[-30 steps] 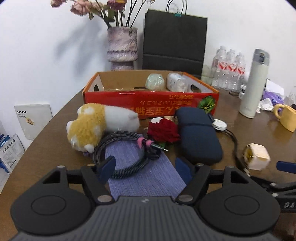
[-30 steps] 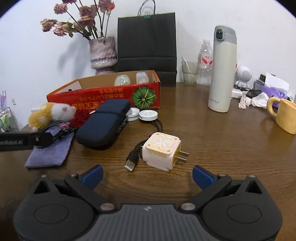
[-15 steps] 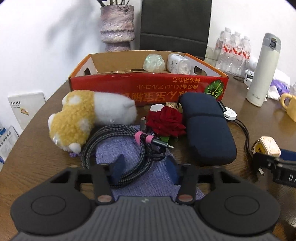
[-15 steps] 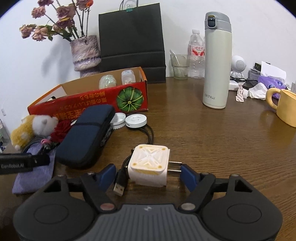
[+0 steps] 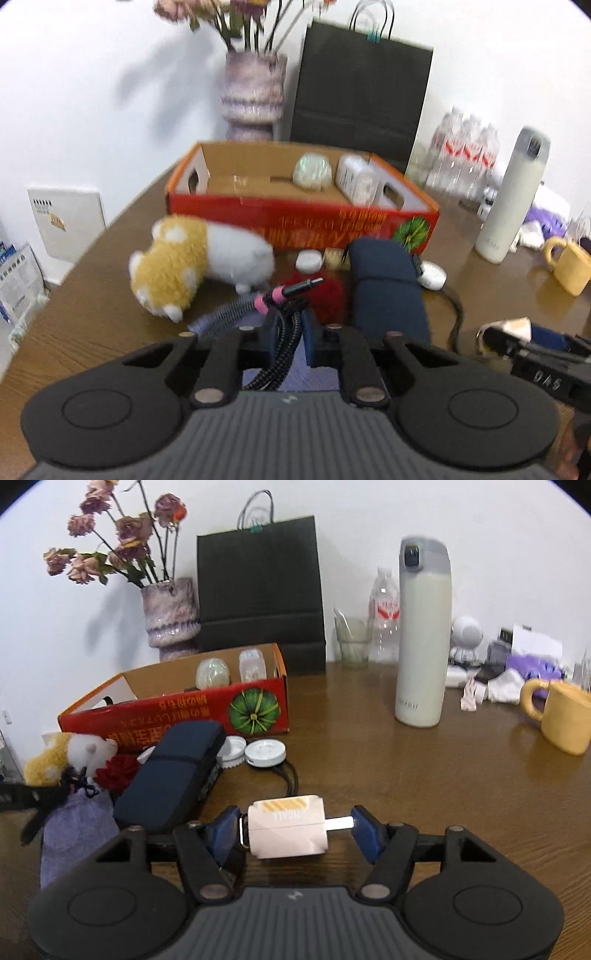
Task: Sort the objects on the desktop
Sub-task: 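Lower the left tool and grasp the black braided cable, then grasp the red fabric rose with the right tool while the left tool lifts the cable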
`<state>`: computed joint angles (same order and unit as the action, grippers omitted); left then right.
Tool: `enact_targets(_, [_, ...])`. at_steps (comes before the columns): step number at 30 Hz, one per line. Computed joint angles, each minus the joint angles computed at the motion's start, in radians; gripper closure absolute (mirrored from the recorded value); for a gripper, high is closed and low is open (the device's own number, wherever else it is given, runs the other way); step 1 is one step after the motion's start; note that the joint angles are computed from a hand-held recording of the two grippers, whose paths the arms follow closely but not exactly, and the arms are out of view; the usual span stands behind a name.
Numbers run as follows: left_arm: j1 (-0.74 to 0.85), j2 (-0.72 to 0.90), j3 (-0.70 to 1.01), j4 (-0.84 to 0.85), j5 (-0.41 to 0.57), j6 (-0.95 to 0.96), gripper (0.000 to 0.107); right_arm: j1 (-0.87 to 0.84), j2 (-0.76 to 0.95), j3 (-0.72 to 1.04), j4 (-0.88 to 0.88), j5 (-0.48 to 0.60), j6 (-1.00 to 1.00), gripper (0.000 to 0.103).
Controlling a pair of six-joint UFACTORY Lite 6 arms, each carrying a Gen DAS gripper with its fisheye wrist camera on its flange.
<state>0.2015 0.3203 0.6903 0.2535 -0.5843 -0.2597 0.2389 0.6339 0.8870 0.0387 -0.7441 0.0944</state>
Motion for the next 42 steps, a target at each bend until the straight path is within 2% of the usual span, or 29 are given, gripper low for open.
enact_targets(7, [0.026,-0.199,-0.122,0.052,-0.017,-0.064,0.101,0.012,-0.1,-0.097,-0.046,-0.032,-0.007,0.039])
enact_targets(13, [0.043,-0.252,-0.173,0.063,-0.028,-0.065,0.101,0.045,-0.181,-0.172,-0.041,-0.071,-0.021,0.039])
enact_targets(17, [0.123,-0.298,-0.196,0.239,-0.033,-0.228,0.101,0.059,-0.224,-0.21,-0.034,-0.088,-0.022,0.039])
enact_targets(21, [0.134,-0.356,-0.221,0.232,-0.038,-0.229,0.101,0.071,-0.246,-0.21,-0.028,-0.079,-0.028,0.038])
enact_targets(25, [0.149,-0.392,-0.213,0.283,-0.038,-0.279,0.101,0.05,-0.267,-0.165,-0.132,-0.021,0.05,0.038])
enact_targets(28, [0.217,-0.402,-0.169,0.495,-0.067,-0.484,0.101,0.059,-0.283,-0.124,-0.136,0.0,0.034,0.038])
enact_targets(30, [0.245,-0.398,-0.134,0.573,-0.086,-0.556,0.101,0.064,-0.286,-0.09,-0.144,0.011,0.031,0.038])
enact_targets(37, [0.264,-0.358,-0.019,0.603,-0.098,-0.576,0.101,0.092,-0.239,0.057,-0.183,0.064,0.045,0.038])
enact_targets(42, [0.254,-0.289,0.014,0.631,-0.101,-0.579,0.101,0.128,-0.148,0.164,-0.176,0.141,0.0,0.038])
